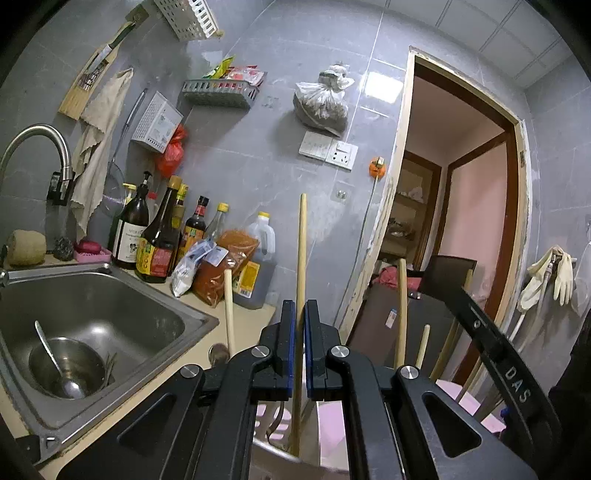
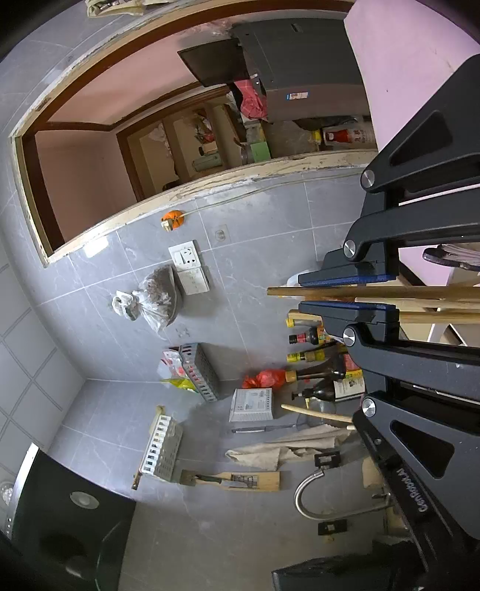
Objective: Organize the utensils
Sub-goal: 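Carry both held chopsticks above the white holder, then drop both chopsticks into the white holder by opening both tools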
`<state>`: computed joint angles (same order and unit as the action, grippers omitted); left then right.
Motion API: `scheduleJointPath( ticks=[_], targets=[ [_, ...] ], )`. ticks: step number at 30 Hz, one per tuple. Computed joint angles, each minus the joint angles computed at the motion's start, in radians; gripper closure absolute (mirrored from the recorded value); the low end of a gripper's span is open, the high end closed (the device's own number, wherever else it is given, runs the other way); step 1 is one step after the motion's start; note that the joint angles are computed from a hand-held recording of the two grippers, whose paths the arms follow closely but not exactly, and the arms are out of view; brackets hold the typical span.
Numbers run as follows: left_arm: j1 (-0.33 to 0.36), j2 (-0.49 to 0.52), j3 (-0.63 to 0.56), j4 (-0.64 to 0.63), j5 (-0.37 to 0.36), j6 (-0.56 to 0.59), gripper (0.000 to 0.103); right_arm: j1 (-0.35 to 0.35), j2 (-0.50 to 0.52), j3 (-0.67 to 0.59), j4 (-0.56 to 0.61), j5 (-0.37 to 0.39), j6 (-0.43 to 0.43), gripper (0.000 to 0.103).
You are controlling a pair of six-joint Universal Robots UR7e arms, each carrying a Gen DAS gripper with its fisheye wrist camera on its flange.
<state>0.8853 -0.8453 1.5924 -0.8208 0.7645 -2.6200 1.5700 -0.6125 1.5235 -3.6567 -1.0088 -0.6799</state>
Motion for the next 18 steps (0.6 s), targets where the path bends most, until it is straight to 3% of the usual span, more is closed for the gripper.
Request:
scheduleJointPath(
  ticks=[2, 5, 8, 10, 14, 18],
  targets=[
    [-0.003, 0.0, -0.002, 0.018, -0.012, -0.004, 0.1, 0.001, -0.003, 0.001, 0.007, -0.001, -0.002, 0.094],
    [-0.005, -0.006, -0.005, 0.063, -0.02, -0.045, 0.1, 0.002, -0.008, 0.002, 0.009, 0.001, 0.001, 0.083],
    [-0.007, -0.012, -0.007, 0.107, -0.025, -0.089, 0.099, 0.003, -0.019, 0.01, 0.015, 0.007, 0.0, 0.082],
    [-0.01, -0.018, -0.003, 0.116, -0.032, -0.111, 0.095, 0.005, -0.03, 0.019, 0.016, 0.009, -0.012, 0.082],
    [-0.018, -0.035, 0.013, 0.138, -0.013, -0.159, 0.073, 0.004, -0.054, 0.037, 0.018, 0.01, -0.012, 0.076],
    [-0.044, -0.025, -0.012, 0.182, -0.062, -0.136, 0.073, 0.002, -0.092, 0.066, 0.03, -0.017, -0.017, 0.073]
  ],
)
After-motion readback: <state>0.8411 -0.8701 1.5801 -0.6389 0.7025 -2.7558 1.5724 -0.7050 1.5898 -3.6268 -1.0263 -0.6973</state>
